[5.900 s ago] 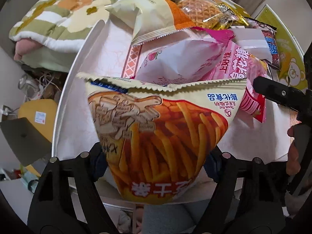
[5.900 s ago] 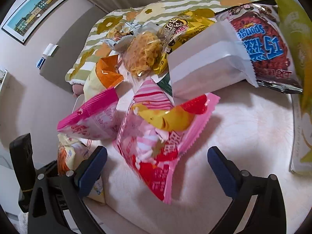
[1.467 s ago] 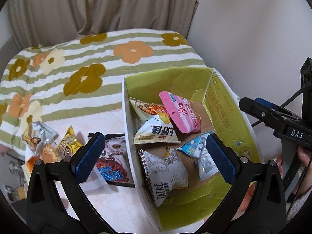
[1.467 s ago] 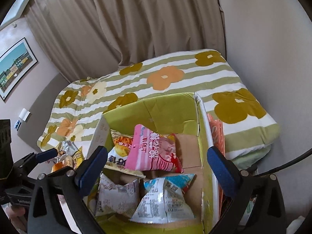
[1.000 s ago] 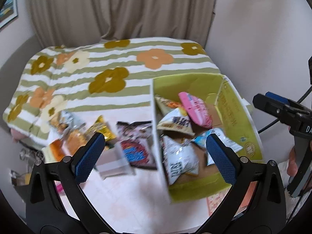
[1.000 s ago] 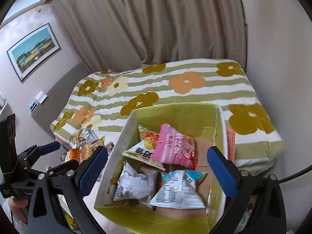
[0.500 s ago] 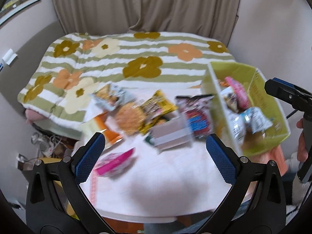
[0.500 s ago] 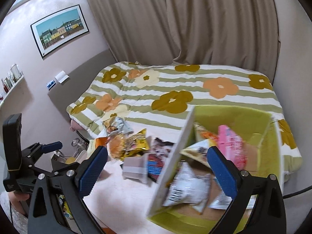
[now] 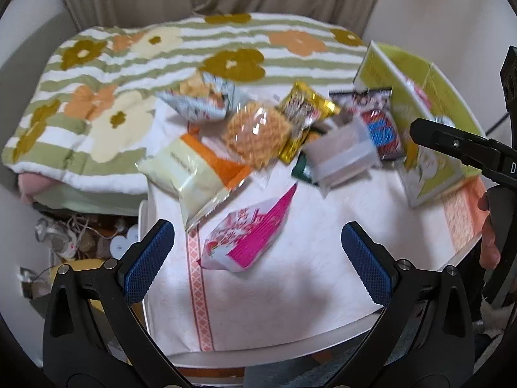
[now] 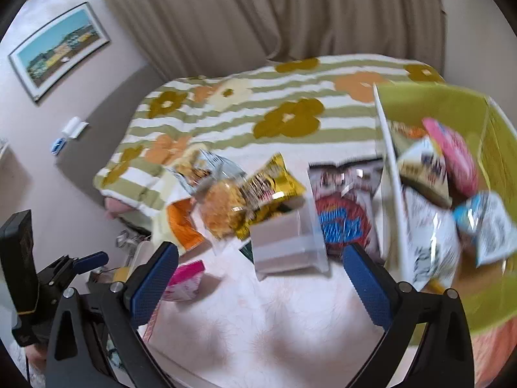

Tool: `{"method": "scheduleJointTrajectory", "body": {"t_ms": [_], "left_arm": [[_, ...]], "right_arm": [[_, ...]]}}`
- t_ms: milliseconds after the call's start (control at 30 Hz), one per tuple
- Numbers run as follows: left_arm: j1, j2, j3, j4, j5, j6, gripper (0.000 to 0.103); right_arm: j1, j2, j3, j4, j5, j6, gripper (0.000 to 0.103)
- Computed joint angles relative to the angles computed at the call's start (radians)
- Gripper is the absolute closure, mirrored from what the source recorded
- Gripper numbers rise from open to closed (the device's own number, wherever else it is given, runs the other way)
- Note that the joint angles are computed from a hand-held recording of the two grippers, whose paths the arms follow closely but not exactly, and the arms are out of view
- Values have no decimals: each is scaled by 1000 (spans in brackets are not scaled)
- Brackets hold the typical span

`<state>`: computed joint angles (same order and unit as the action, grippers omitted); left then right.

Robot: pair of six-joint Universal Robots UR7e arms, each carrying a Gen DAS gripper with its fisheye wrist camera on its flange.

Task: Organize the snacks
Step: 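Move both tools back toward the remaining snacks on the table, then grasp the pink Oishi bag with the left tool while the right tool grasps the white paper packet, lifting both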

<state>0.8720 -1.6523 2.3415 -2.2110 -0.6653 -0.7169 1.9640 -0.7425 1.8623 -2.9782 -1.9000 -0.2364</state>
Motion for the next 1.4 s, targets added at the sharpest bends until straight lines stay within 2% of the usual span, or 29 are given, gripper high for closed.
{"method": "scheduleJointTrajectory", "body": {"t_ms": [67, 200, 333, 467, 633, 700, 833, 867, 967, 1133, 1300, 1400], "left_arm": [[40, 14, 14, -60, -22, 69, 2], [110, 67, 30, -169, -50, 189, 7], [147, 119, 33, -241, -40, 243, 12], [170, 172, 29, -306, -32, 271, 16], [191, 224, 18, -354, -31, 301, 18], [201, 242, 7, -346, -37, 301, 25], [205, 265, -2, -336, -19, 302, 32], [209, 269, -5, -338, -24, 306, 39], [223, 278, -14, -344, -40, 314, 52], [220, 284, -18, -348, -43, 328, 60], [217, 283, -23, -341, -54, 311, 62], [219, 284, -27, -341, -55, 301, 62]], "right_arm": [[-3, 31, 22, -59, -33, 28, 1], [-26, 75, 49, -133, -52, 61, 1], [-54, 132, 41, -203, -72, 52, 1], [-79, 166, 24, -238, -16, 27, 1], [-100, 209, -10, -269, 6, 27, 1], [-103, 222, -17, -286, 10, 32, 1], [-103, 240, -35, -307, 12, 39, 2], [-102, 244, -40, -312, 10, 44, 2], [-103, 254, -52, -321, 8, 61, 2], [-108, 262, -64, -329, 7, 84, 3], [-114, 273, -90, -304, 7, 87, 12], [-111, 278, -98, -295, 21, 65, 29]]}}
